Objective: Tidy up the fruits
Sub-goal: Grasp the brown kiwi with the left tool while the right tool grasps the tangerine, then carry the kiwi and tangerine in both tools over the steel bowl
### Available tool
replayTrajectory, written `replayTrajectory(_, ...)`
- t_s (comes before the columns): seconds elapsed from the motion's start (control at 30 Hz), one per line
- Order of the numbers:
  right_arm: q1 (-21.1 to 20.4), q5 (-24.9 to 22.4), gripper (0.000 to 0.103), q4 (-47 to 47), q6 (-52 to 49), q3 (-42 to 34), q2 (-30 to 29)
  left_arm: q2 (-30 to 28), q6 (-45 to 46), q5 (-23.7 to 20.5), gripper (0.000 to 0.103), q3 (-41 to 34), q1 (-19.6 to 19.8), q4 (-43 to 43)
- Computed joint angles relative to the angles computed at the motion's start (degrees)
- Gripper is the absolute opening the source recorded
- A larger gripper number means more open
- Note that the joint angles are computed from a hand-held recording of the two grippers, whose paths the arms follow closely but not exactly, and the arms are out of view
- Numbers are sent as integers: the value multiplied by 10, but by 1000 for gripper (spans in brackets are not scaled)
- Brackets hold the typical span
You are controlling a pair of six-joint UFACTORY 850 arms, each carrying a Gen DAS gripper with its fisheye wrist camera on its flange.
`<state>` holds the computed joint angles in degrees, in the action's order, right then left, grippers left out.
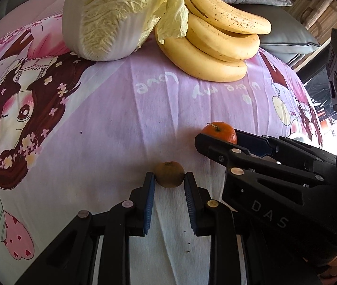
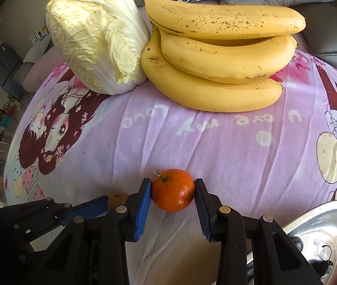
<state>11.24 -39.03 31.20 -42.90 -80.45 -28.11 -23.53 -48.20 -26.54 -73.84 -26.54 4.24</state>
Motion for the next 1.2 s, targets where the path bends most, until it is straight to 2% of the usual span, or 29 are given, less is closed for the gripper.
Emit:
replayTrajectory(0.7,-36,-15,39,8,22,23,31,-18,-10,18,27,-13,0,26)
replayTrajectory(1.2,-42,-24,39,16,18,70,81,33,-18,69,27,49,-4,16)
